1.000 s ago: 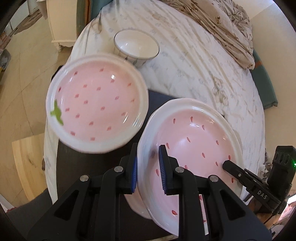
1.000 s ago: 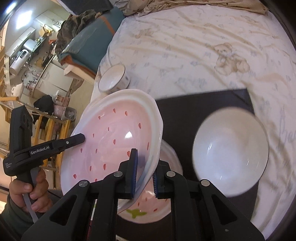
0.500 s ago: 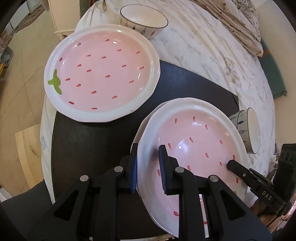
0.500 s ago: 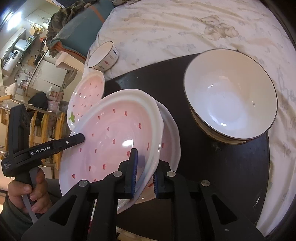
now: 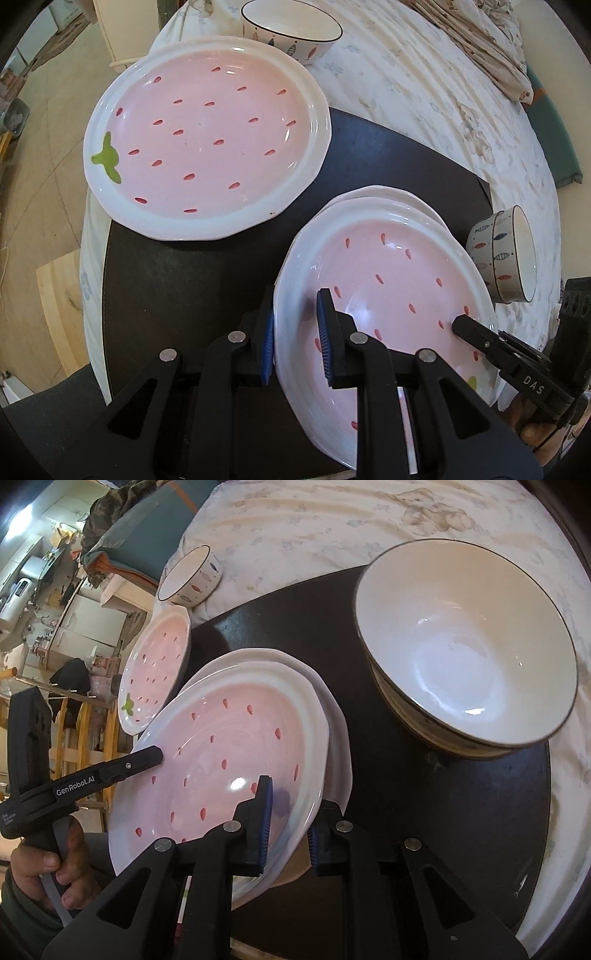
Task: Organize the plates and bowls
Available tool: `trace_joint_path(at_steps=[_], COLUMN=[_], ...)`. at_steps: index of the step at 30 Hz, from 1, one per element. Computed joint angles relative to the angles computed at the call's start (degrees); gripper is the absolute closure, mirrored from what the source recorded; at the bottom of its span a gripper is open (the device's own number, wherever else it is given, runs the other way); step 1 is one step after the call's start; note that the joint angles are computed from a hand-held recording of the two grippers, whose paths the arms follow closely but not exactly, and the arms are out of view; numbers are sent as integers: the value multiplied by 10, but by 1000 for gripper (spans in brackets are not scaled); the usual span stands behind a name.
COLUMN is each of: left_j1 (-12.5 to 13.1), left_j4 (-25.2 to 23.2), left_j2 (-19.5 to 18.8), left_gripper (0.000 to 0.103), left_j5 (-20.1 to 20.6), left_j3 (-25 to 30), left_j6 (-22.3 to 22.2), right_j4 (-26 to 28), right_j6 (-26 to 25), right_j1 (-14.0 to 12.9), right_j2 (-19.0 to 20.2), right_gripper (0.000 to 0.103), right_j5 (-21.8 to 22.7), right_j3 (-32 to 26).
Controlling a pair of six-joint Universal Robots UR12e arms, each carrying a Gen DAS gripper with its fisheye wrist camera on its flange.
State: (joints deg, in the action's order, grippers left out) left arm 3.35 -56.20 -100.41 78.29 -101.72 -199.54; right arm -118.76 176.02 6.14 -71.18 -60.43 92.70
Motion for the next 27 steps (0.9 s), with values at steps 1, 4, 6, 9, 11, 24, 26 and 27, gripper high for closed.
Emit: trace_joint_path(at_steps=[1,4,6,9,11,24,26,27], left_j1=[-1,-5,-6,-10,-11,-17,-18,-19], left_j4=[-1,-2,-3,-12,-35,-68,-76,-82], left_j2=[0,-1,-1,-2,-6,-13,-17,-19], left_gripper=[86,86,86,86,86,82,71,57], left_j5=[3,12,16,30,36,45,37,39], left_j3=[0,2,3,6,15,23,24,25], left_j6=[2,9,12,15,18,35,41,41], right_j4=[0,1,4,11,9,-1,0,1], right_j6=[1,6,8,11,19,30,31,30], right_j1=[1,0,0,0,1,4,4,5], right_j2=[2,4,5,6,6,10,10,10], right_gripper=[84,83,82,81,81,81,81,81], right_j5=[-1,-2,-3,-5,-10,-22,-21,-22], right_j3=[-1,-2,-2,-2,-1,-3,-2,-3])
